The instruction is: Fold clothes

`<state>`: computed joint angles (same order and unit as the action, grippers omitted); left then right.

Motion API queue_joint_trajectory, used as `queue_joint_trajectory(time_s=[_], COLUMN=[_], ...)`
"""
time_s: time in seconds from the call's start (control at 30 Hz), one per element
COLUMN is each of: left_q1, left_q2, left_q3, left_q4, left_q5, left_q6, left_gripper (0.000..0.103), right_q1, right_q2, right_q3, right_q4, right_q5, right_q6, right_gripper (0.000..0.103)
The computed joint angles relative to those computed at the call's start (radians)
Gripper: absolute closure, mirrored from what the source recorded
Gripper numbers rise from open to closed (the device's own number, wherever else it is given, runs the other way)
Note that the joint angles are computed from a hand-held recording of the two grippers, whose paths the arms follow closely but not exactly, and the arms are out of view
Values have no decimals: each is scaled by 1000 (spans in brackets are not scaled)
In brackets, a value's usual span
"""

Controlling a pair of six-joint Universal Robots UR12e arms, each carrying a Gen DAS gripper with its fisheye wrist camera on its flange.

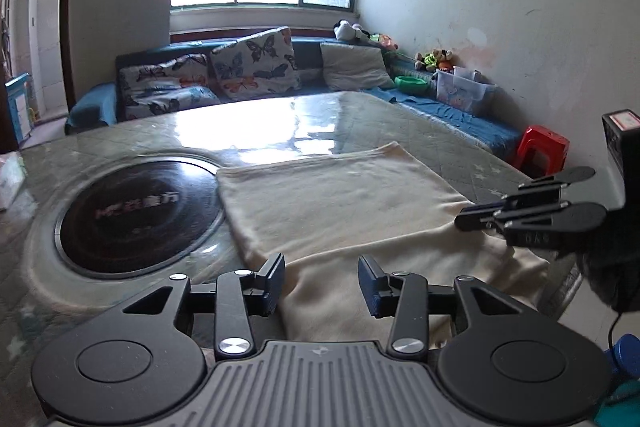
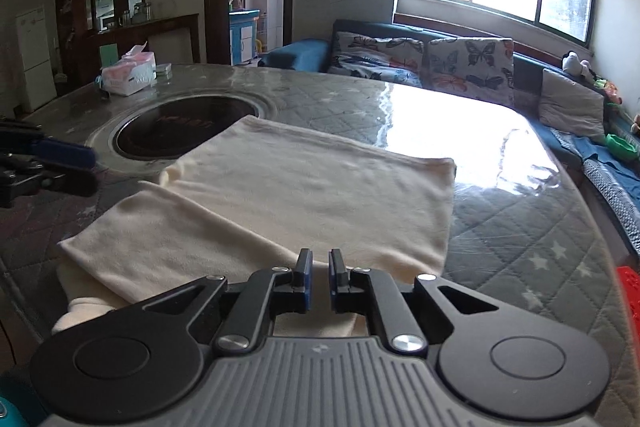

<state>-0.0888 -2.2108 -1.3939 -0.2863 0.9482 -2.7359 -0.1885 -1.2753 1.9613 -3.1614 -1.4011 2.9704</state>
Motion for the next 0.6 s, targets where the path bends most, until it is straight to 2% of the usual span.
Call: queue_joint_trajectory(time_s=[0.27,0.6], left_q1=[-36,-37], left_q2=[-53,-49], left_q3=[61,50], left_q4=[-51,-41], left_q5=[77,91], left_q6=[31,53], left_gripper=[61,59], right_q1=[-12,-18], right_q2=[-5,-45], right_q3=[8,51], right_q4=[37,56], right_q5=[1,28], right_q6=[-12,-68], right_gripper=[96,90])
